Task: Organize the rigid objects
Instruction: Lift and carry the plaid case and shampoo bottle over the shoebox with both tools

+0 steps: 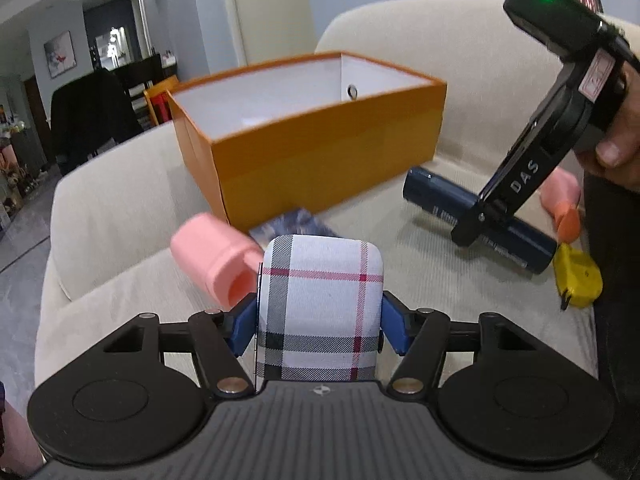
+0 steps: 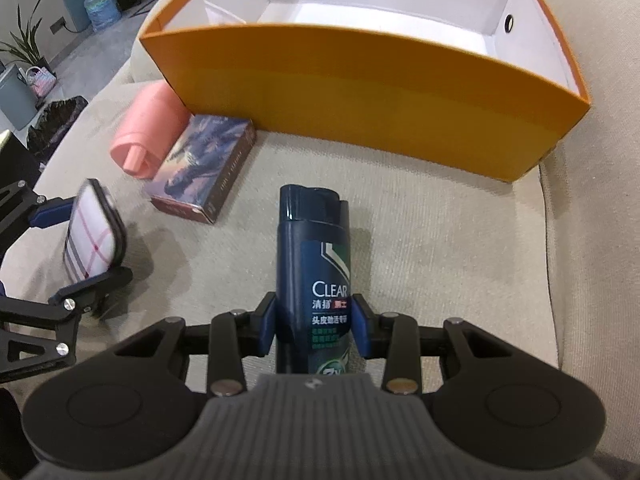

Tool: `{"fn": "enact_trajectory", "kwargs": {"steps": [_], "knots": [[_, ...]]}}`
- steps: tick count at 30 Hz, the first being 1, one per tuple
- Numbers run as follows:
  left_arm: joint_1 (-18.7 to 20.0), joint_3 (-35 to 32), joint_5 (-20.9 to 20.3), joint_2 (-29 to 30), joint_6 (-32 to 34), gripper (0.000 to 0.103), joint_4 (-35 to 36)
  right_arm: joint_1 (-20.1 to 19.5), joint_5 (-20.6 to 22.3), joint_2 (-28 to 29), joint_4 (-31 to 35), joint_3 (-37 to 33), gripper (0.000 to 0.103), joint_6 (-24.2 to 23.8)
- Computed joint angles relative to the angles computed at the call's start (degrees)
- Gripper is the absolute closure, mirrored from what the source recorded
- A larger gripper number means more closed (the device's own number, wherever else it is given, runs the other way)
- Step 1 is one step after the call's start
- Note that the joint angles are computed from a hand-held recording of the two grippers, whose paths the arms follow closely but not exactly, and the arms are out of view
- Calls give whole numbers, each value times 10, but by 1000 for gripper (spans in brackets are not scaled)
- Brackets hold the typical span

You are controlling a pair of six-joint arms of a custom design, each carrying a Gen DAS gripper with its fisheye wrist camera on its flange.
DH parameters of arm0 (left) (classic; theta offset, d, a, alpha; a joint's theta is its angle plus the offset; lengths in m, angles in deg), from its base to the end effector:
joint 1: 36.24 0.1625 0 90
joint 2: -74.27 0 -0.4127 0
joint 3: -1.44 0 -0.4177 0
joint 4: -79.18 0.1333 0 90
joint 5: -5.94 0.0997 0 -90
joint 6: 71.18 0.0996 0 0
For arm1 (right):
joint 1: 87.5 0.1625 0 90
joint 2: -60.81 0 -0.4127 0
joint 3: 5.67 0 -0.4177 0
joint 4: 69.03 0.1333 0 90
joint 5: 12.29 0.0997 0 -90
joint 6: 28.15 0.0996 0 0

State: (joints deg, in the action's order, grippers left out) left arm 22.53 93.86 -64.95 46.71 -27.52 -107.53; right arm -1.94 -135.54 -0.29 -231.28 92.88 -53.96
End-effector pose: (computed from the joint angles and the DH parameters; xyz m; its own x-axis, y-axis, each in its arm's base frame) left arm -0.2095 -0.6655 -0.0520 -0.3453 0.7490 -0.5655 0.9383 0.2892 -0.1898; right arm 0.0273 -0.6646 0.2583 -0.7565 -0.0173 0.6538 -0.2952 0.9010 -0.3178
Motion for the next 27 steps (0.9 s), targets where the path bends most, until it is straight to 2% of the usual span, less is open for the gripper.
{"fn": "enact_trajectory", "kwargs": {"steps": [9,15,27], "knots": [[-9,4,-16,-4,7,31,-41,6,7,-18,-17,12,65,-5],[-18,-6,-28,-7,9,31,-40,13,11,-27,-23,14,65,-14],[-38,-110,-44,23,13,31,5,32,27,-44,-42,-8,65,-39]]}}
